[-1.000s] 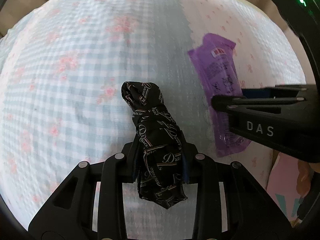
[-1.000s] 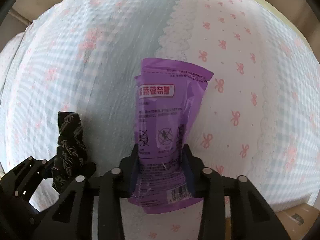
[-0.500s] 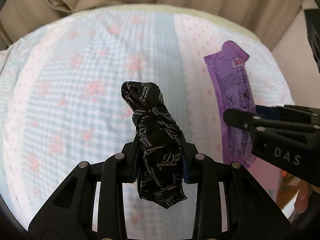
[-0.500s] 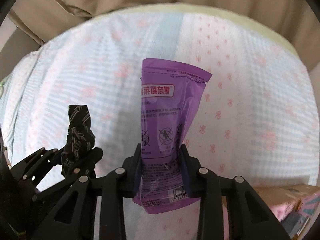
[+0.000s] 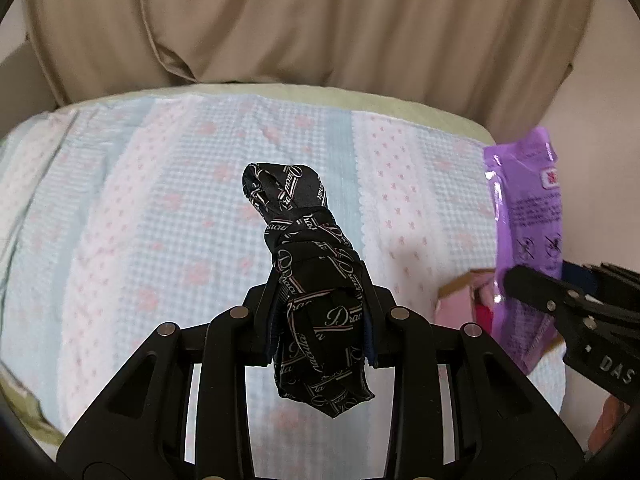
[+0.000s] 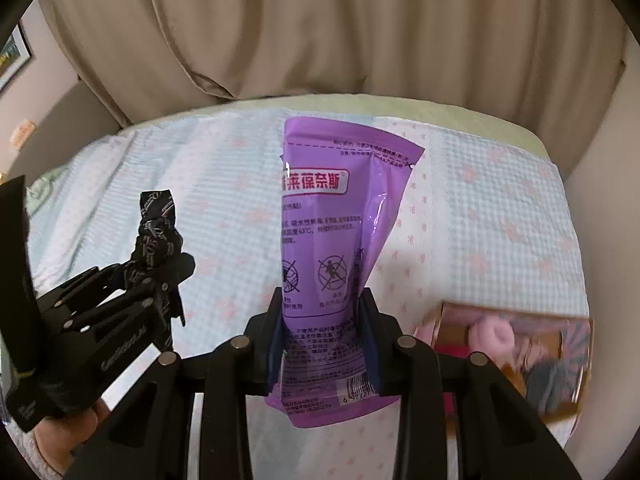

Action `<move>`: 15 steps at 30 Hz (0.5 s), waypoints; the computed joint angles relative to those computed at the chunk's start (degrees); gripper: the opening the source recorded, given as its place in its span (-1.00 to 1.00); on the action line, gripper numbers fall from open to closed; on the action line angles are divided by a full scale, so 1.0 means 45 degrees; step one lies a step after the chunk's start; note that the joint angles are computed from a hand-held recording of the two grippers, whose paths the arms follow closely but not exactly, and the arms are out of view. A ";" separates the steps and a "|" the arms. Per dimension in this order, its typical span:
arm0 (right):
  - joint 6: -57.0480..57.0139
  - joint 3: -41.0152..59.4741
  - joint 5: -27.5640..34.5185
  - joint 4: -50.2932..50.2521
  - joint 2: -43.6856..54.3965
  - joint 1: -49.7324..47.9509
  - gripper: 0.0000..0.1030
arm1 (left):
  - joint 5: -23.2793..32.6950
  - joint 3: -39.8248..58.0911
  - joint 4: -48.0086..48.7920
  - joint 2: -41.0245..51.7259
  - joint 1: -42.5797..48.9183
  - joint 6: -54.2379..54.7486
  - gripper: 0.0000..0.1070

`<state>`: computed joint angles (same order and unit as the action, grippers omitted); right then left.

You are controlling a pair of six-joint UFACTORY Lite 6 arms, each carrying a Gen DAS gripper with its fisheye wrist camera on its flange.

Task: Organize soft objects
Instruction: 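Lift the scrunchie and packet and carry both over the box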

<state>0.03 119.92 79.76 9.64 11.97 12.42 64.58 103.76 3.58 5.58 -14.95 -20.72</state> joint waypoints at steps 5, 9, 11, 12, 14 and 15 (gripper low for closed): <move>0.0177 -0.1473 0.1053 0.0235 -0.2567 -0.0124 -0.40 | 0.2210 0.0644 0.0505 -0.1352 -0.1012 -0.0798 -0.47; -0.0634 -0.2130 0.2098 0.0909 -0.4113 -0.1134 -0.40 | 0.3983 0.1550 0.1670 -0.1923 -0.3095 -0.2406 -0.47; -0.1395 -0.2207 0.2605 0.1404 -0.4622 -0.2051 -0.40 | 0.4624 0.1780 0.2379 -0.2025 -0.4513 -0.3667 -0.47; -0.1947 -0.2348 0.2799 0.1750 -0.4864 -0.2712 -0.40 | 0.4912 0.2000 0.2670 -0.1940 -0.5114 -0.4186 -0.47; -0.3106 -0.2208 0.3420 0.2523 -0.5035 -0.4254 -0.40 | 0.5453 0.2599 0.3225 -0.1574 -0.6297 -0.5134 -0.47; -0.3729 -0.2078 0.3797 0.2908 -0.5088 -0.5141 -0.40 | 0.5756 0.3067 0.3505 -0.1258 -0.6881 -0.5558 -0.47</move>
<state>-16.75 110.57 96.85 22.73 -10.93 -10.72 90.48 117.57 19.36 -0.09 -45.92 -45.73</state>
